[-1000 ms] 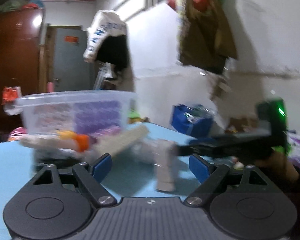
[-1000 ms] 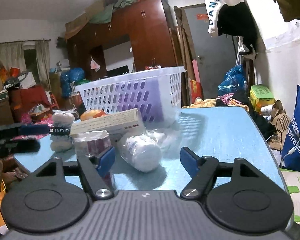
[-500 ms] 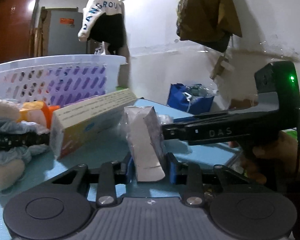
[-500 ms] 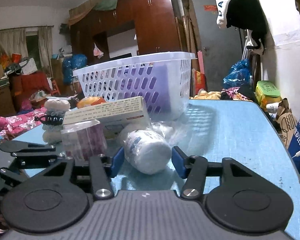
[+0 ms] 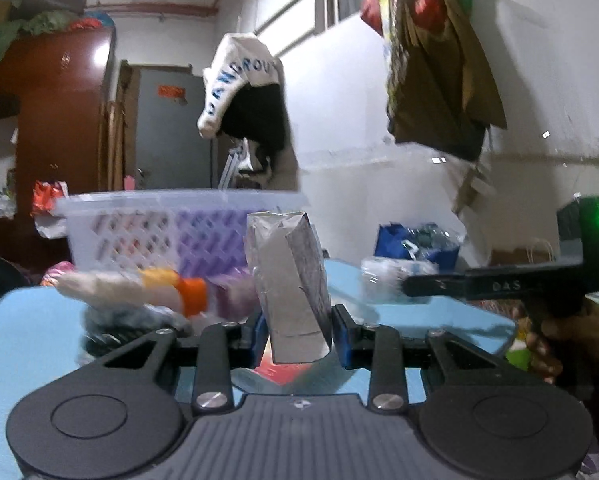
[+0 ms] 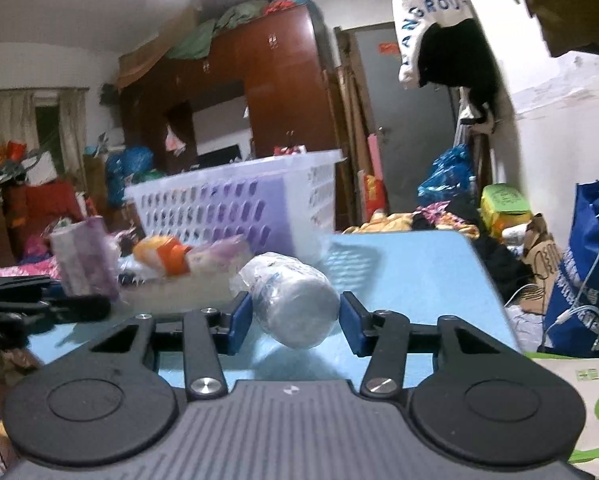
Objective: Organize objects
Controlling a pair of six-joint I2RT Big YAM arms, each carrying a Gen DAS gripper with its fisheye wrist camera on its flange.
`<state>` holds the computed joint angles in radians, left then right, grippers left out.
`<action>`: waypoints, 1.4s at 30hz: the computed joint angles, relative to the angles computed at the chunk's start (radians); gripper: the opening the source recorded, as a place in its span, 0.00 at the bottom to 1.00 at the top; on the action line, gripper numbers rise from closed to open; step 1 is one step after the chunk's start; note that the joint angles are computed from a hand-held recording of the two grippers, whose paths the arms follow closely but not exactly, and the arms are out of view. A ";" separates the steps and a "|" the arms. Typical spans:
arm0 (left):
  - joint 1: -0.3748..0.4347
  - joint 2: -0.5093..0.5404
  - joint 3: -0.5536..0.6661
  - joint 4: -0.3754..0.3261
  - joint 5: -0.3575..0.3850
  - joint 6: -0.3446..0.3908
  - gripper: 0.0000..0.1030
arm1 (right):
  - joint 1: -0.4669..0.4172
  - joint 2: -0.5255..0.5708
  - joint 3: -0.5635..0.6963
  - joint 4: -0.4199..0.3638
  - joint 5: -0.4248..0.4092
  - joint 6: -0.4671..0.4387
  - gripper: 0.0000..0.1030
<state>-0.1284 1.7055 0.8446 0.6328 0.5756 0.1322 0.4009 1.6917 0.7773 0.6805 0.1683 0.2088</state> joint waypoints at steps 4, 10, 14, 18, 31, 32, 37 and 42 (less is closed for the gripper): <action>0.014 -0.012 0.012 0.014 -0.022 -0.030 0.36 | -0.002 -0.010 0.006 -0.002 0.004 -0.006 0.50; 0.017 -0.006 0.021 0.013 -0.037 -0.030 0.36 | 0.003 0.000 0.025 -0.009 -0.004 -0.014 0.50; 0.019 -0.005 0.017 0.017 -0.033 -0.026 0.36 | 0.003 0.002 0.024 -0.004 -0.001 -0.011 0.50; 0.021 -0.004 0.013 0.022 -0.031 -0.027 0.36 | 0.005 0.000 0.016 0.008 0.002 -0.014 0.50; 0.029 -0.013 0.013 0.020 -0.020 -0.039 0.36 | 0.006 -0.004 0.012 0.015 -0.007 -0.011 0.50; 0.033 -0.020 0.017 0.014 -0.012 -0.044 0.36 | 0.006 -0.008 0.012 0.017 -0.013 -0.009 0.50; 0.038 -0.067 0.097 -0.053 -0.032 -0.073 0.36 | 0.013 -0.056 0.060 -0.013 -0.017 -0.076 0.50; 0.029 -0.024 0.343 -0.282 -0.114 -0.082 0.36 | 0.016 -0.052 0.255 -0.181 -0.017 -0.174 0.50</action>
